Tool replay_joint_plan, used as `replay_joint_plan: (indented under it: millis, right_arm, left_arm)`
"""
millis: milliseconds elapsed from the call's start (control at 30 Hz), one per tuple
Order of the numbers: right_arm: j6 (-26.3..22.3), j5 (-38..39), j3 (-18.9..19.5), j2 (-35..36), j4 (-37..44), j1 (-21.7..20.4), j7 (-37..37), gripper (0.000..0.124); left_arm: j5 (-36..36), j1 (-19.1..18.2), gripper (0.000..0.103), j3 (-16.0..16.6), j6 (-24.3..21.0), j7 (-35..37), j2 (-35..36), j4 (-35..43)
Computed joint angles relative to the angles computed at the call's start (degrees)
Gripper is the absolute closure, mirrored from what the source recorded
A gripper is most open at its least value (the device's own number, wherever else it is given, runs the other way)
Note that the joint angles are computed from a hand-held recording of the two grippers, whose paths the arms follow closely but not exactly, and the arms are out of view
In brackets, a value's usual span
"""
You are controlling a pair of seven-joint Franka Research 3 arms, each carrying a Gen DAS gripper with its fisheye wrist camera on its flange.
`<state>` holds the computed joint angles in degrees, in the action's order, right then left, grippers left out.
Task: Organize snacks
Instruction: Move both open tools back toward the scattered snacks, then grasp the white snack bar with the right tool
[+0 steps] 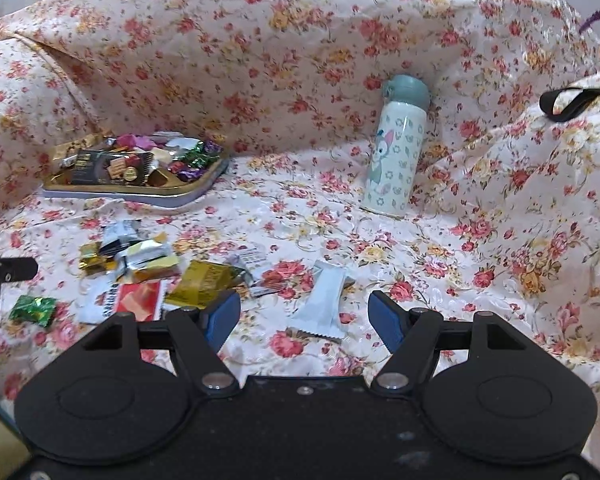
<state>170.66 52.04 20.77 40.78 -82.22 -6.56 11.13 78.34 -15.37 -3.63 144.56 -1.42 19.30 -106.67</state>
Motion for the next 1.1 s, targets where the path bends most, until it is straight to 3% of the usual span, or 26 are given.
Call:
replay_joint_plan:
  millis: [167,667,1000,1100]
  right_arm:
    - [-1.41,-5.05,-5.12,3.39,4.93,3.77,8.93,0.050]
    - [-4.37,-17.65,-8.26,12.67,16.54,6.19,24.23,0.051]
    - [-5.22,-22.35,-6.90,17.93,23.13,6.61,24.81,0.059]
    - [-6.67,-22.48,-6.51,18.79,24.82,6.54,24.78,0.060]
  left_arm:
    - [-2.10,0.52,0.019,0.46,1.37,0.85,2.23,2.01]
    - [-6.82,0.70,0.019,3.44,6.68,4.67,8.32,7.84]
    - [-12.53,1.01,0.019,5.90,9.90,6.43,11.28,10.66]
    - [-13.47,0.88,0.014,6.64,10.53,6.22,11.83,11.14]
